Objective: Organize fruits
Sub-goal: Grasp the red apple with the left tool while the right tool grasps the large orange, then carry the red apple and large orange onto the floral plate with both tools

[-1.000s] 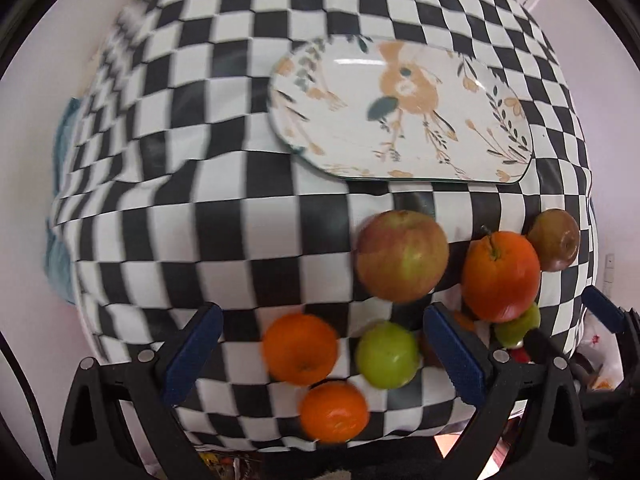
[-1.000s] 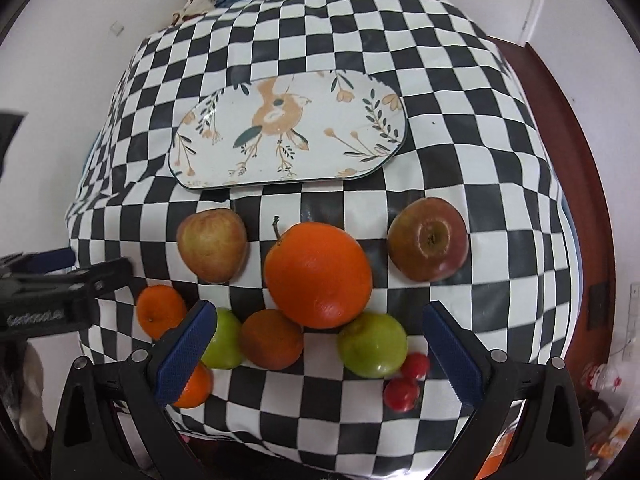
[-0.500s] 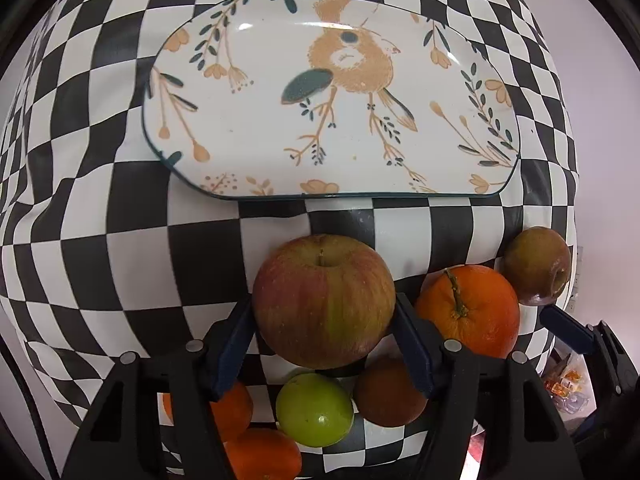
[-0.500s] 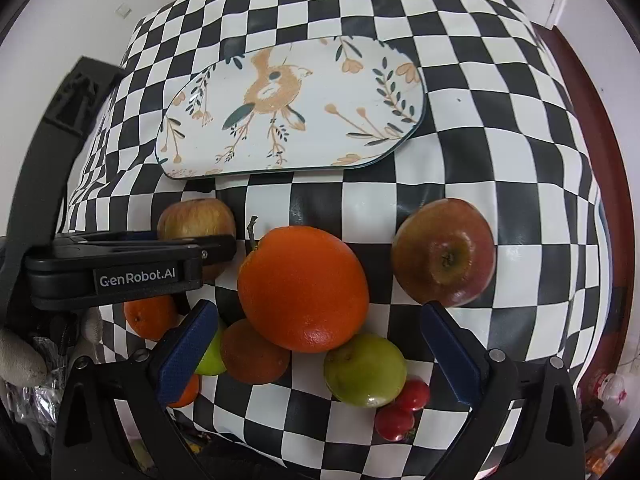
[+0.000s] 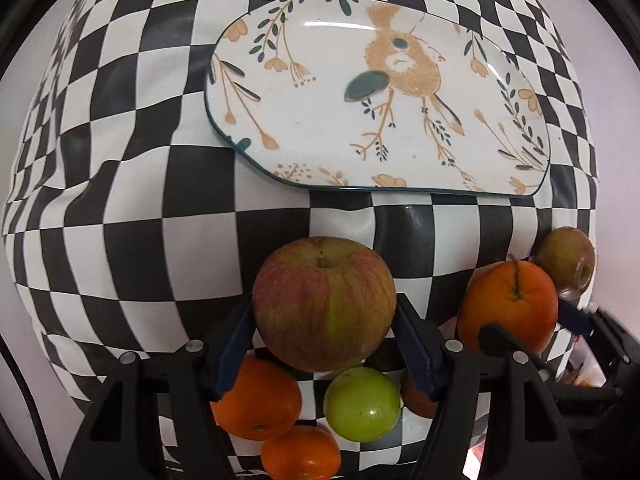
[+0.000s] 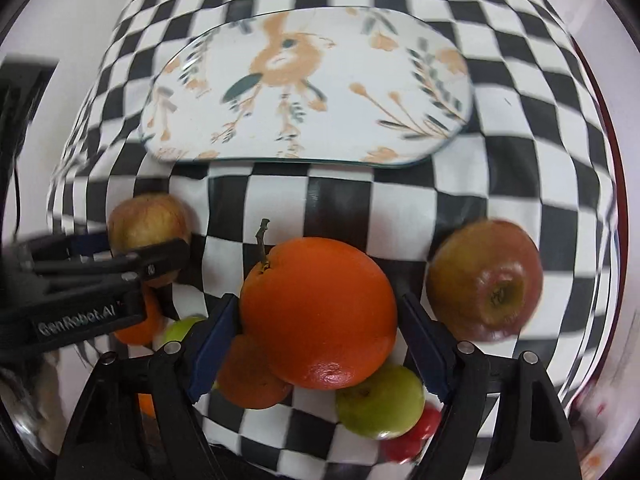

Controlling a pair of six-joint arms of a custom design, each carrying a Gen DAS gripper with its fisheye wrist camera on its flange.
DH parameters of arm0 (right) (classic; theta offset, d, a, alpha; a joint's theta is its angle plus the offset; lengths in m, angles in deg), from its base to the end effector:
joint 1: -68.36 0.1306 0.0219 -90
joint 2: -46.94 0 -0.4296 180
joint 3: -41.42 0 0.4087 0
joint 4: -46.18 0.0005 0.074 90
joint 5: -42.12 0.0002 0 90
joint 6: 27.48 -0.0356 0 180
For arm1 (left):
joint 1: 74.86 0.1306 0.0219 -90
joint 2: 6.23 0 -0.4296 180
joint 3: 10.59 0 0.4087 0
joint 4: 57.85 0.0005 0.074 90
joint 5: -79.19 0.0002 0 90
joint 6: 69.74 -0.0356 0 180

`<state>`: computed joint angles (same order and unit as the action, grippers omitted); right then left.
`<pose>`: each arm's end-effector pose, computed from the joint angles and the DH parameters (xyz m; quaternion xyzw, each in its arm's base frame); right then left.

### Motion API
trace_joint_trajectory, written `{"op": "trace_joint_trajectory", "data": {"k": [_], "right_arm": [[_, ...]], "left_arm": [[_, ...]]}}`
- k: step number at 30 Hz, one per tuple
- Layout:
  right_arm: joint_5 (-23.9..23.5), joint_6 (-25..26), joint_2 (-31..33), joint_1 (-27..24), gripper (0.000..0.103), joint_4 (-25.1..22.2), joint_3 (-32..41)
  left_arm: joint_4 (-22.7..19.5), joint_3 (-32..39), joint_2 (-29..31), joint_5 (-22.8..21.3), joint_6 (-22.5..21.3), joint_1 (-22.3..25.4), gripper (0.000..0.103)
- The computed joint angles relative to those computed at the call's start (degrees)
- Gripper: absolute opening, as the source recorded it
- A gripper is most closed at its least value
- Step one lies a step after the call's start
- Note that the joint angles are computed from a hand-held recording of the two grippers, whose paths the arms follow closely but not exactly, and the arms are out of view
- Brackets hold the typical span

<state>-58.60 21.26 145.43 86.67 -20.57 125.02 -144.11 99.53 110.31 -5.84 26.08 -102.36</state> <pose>0.4689 0.1616 0.3426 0.1909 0.9745 0.1169 0.0167 0.5436 -0.2870 0.3599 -0.1868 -0.9812 0.0348 0.0348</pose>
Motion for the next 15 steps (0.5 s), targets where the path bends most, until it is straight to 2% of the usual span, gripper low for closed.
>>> {"op": "trace_joint_trajectory", "data": {"k": [3,4,8,12,15], "right_arm": [[-2.4,-8.1,-1.6,-1.3,0.082,2.8,-2.4],[-2.4,-9.0,-1.9,-1.4,0.082,3.5,-3.0],[-2.0,-8.6,-1.8,-1.5,0.084,3.9,-3.4],[-4.2,-8.5,-0.7,-2.0,0.088,4.8,-3.3],[-5.6,-8.5,-1.1,-2.6,0.085,5.9,-4.2]], "left_arm": [[-0.7,1.0,0.4,0.4,-0.3,0.3,0.067],[1.4,-1.2,0.3,0.2,-0.6,0.3,0.067],[1.3,-0.8,0.2,-0.2,-0.9,-0.1,0.065],[1.7,-1.1,-0.3,-0.1,0.4,-0.9,0.065],[0.8,-1.7,-1.9,0.0,0.6,-0.5,0.064]]}}
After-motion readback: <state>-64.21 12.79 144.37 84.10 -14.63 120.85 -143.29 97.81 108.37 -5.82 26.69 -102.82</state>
